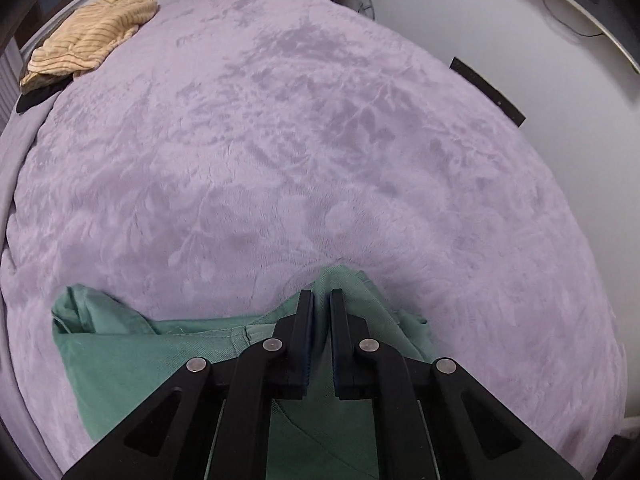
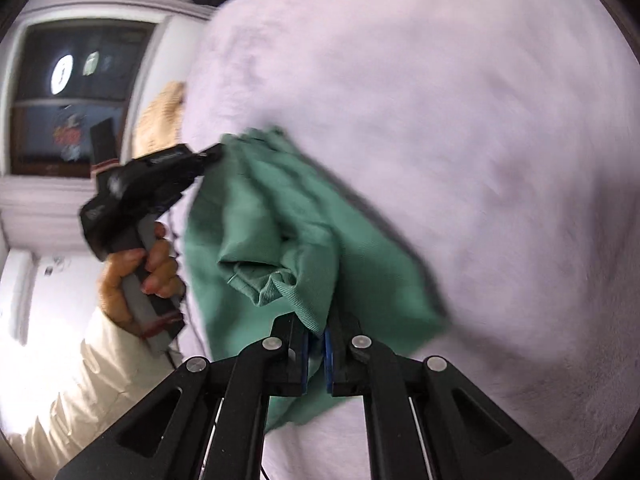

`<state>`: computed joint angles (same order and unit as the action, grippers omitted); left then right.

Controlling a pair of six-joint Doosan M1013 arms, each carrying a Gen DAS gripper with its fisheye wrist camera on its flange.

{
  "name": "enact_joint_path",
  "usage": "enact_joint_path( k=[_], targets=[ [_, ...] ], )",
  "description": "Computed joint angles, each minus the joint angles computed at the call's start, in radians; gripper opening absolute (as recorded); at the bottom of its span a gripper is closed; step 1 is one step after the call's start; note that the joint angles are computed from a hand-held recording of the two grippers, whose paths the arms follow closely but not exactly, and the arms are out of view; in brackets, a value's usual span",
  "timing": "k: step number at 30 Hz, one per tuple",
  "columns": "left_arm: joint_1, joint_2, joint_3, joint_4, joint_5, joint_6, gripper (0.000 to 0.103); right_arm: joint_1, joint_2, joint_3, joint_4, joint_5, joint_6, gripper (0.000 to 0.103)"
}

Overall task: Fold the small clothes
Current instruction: 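Release the jacket with the left tool while the right tool holds the fold down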

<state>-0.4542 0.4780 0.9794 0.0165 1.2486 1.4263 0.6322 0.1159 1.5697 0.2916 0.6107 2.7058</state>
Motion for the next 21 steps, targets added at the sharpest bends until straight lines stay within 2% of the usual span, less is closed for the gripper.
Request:
enact_joint_path(
  k=[2, 4, 6, 8, 12, 13, 15, 16, 18, 21],
  targets=[
    [-0.010, 0.001, 0.004, 0.036, -0.011, -0.019, 0.009, -0.004, -0.011, 0.040, 0.046, -0.040, 0.010, 0.006],
    [-0.011, 0.012, -0.028, 0.065, 0.009, -0.041, 0.009, -0.003, -0.019, 0.049, 0.038, -0.035, 0.009, 0.006],
    [-0.006, 0.019, -0.067, 0.122, 0.016, -0.093, 0.009, -0.001, -0.017, 0.034, 0.014, 0.003, 0.018, 0.006],
    [0.014, 0.019, -0.091, 0.111, 0.017, -0.112, 0.009, -0.006, -0.025, 0.031, 0.021, 0.026, 0.002, 0.009],
    [0.036, -0.020, -0.071, 0.096, 0.045, -0.060, 0.009, -0.017, -0.029, -0.035, -0.054, 0.101, -0.098, 0.011],
    [0.034, -0.043, -0.039, 0.103, 0.038, -0.050, 0.009, -0.019, -0.027, -0.053, -0.065, 0.111, -0.141, 0.014],
    [0.034, -0.090, 0.029, 0.104, 0.024, -0.045, 0.009, -0.024, -0.005, -0.112, -0.077, 0.160, -0.257, 0.040],
    [0.035, -0.117, 0.068, 0.098, 0.022, -0.048, 0.009, -0.023, 0.014, -0.147, -0.093, 0.191, -0.299, 0.064],
    [0.034, -0.161, 0.134, 0.092, 0.024, -0.072, 0.009, -0.023, 0.044, -0.196, -0.083, 0.218, -0.420, 0.066],
    [0.035, -0.230, 0.237, 0.049, 0.031, -0.126, 0.009, -0.024, 0.128, -0.298, -0.051, 0.334, -0.537, 0.055]
  ],
)
